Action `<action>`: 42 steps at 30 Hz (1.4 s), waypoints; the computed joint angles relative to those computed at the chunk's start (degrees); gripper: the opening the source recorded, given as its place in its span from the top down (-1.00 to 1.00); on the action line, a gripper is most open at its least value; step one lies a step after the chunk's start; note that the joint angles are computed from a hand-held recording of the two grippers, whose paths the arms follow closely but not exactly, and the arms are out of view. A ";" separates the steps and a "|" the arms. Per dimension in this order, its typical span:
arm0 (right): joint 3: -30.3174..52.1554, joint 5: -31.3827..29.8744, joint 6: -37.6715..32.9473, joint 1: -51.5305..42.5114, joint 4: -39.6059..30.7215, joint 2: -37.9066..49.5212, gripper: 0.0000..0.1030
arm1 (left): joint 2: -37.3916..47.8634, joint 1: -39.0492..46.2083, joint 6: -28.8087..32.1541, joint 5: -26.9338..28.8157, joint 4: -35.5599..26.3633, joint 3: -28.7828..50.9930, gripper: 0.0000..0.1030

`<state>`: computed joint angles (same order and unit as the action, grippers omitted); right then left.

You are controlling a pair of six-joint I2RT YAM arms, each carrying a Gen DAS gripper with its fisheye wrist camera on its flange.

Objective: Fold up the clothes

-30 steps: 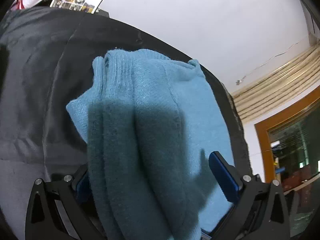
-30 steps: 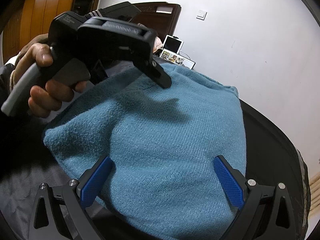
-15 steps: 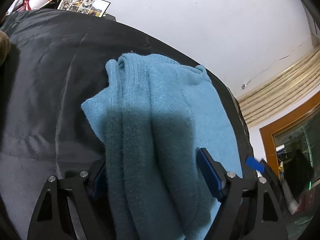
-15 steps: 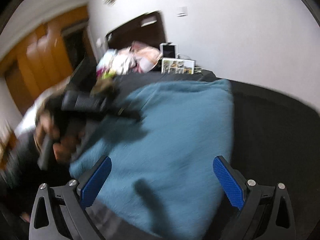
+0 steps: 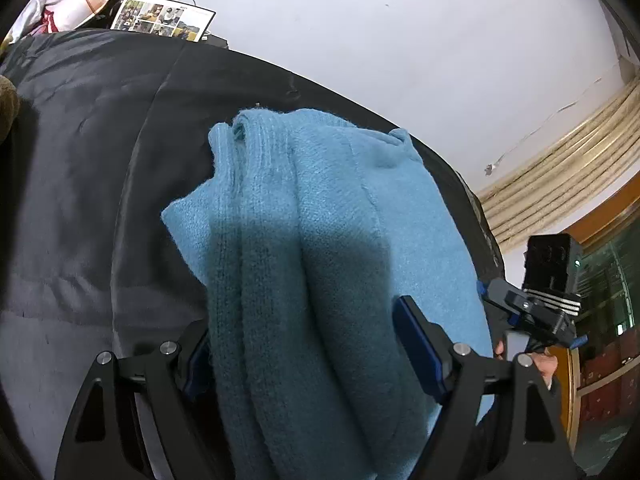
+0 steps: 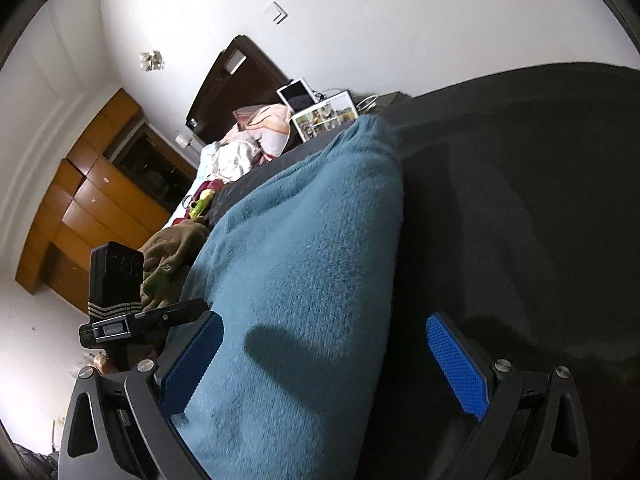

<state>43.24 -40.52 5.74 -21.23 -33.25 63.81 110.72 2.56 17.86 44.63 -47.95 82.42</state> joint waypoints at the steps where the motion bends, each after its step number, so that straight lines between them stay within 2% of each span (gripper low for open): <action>1: -0.01 0.04 0.00 0.14 0.28 0.71 -1.00 | -0.04 0.26 0.39 0.07 -0.35 0.08 -0.61; 9: 0.17 -0.21 -1.17 2.38 2.99 4.43 -1.00 | -0.52 -0.16 0.36 -0.08 0.75 -0.73 -0.62; 12: 0.42 -3.54 -2.56 3.04 2.91 5.70 -1.00 | -1.06 -0.48 0.19 -0.50 1.33 -1.30 -0.62; 17: 0.07 -3.45 -3.55 5.18 4.30 6.07 -1.00 | -2.87 -1.50 -0.07 -2.28 3.45 -3.35 -0.63; 21: -0.63 -7.59 -6.31 3.33 4.66 7.16 -1.00 | -4.31 -2.46 -0.13 -4.21 5.58 -5.18 -0.63; 28: 0.09 -7.71 -7.40 3.56 4.55 8.43 -1.00 | -5.21 -3.03 -0.53 -5.10 7.11 -6.41 -0.63; 31: -0.99 -6.37 -5.64 4.55 6.65 7.10 -1.00 | -5.91 -3.67 -0.97 -6.00 8.07 -7.02 -0.63; 32: -1.80 -4.32 -4.20 5.25 7.80 5.78 -0.97 | -6.11 -3.84 -1.13 -6.23 8.42 -7.28 -0.63; 34: -2.76 -0.11 -2.68 6.62 8.54 3.66 -0.73 | -6.48 -4.25 -1.50 -6.73 9.22 -7.81 -0.63; 35: -3.16 1.98 -2.08 7.34 8.73 2.69 -0.70 | -6.67 -4.50 -1.73 -7.02 9.63 -8.08 -0.63; 36: -3.51 2.36 -1.46 7.38 9.07 2.27 -0.60 | -6.87 -4.75 -1.97 -7.31 10.06 -8.36 -0.63; 38: -4.20 2.03 -0.22 7.01 9.84 1.75 -0.52 | -7.35 -5.15 -2.49 -7.81 11.07 -9.16 -0.63; 40: -5.04 2.67 0.86 7.36 10.90 0.13 -0.31 | -7.84 -5.38 -2.79 -8.19 11.93 -10.00 -0.63; 42: -5.66 4.85 1.32 8.58 11.47 -2.15 -0.21 | -8.10 -5.69 -3.24 -8.59 12.59 -10.40 -0.60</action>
